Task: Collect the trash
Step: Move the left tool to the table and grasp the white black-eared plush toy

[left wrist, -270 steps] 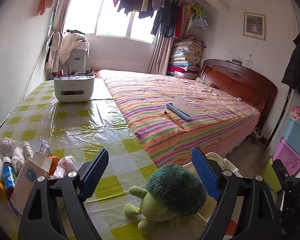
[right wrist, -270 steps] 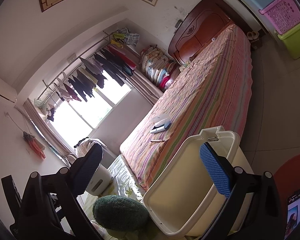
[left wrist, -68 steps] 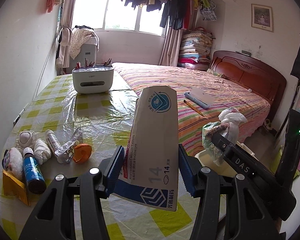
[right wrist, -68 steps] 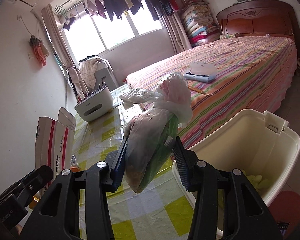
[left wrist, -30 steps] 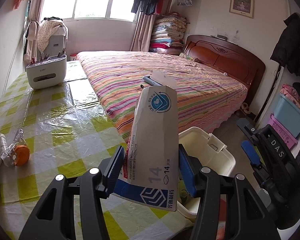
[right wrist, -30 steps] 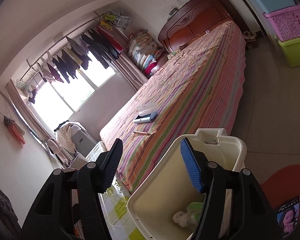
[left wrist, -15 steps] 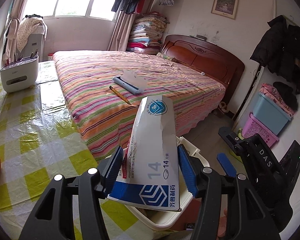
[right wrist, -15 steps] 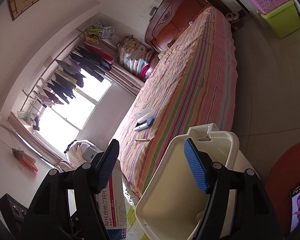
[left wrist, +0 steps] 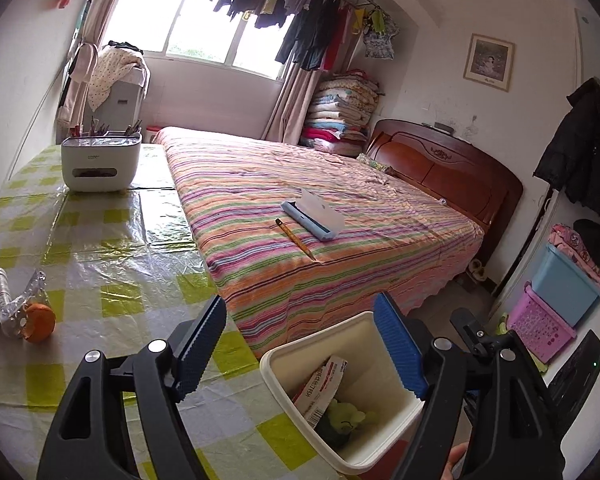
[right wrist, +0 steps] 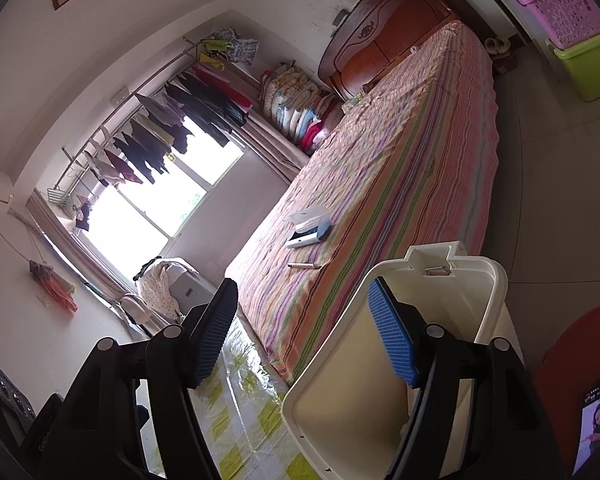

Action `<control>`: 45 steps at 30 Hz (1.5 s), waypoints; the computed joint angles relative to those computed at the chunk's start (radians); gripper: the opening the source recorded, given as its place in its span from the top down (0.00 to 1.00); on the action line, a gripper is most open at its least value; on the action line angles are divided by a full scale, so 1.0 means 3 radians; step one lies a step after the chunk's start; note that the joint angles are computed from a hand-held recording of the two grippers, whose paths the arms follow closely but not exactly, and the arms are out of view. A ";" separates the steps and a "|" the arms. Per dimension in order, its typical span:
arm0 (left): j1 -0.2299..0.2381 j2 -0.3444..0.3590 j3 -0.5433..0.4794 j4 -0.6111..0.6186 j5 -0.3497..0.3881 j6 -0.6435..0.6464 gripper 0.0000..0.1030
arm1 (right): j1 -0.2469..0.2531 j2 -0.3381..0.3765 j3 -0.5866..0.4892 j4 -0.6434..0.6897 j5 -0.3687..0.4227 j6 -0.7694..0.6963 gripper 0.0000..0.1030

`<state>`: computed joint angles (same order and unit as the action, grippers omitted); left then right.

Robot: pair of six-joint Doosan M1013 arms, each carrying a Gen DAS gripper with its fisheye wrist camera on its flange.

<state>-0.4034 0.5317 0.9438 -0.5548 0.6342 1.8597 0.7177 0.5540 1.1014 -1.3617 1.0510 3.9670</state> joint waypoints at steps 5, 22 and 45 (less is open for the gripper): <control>0.0061 -0.0043 0.0035 0.0268 -0.0072 -0.0339 0.28 | 0.0011 0.0076 -0.0157 0.0071 -0.0090 -0.0302 0.32; 0.0264 -0.0074 -0.0017 0.3551 0.0668 -0.3425 0.28 | 0.0026 0.0261 -0.0528 0.0339 -0.0290 -0.0952 0.27; 0.0982 0.0577 -0.0950 0.2097 0.1924 -0.2982 0.28 | 0.0083 0.0670 -0.1299 0.1117 -0.0699 -0.2484 0.26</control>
<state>-0.1088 0.7049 0.6586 0.0745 1.2113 0.9652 0.7427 0.7551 0.7117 -1.0265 0.8413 3.2218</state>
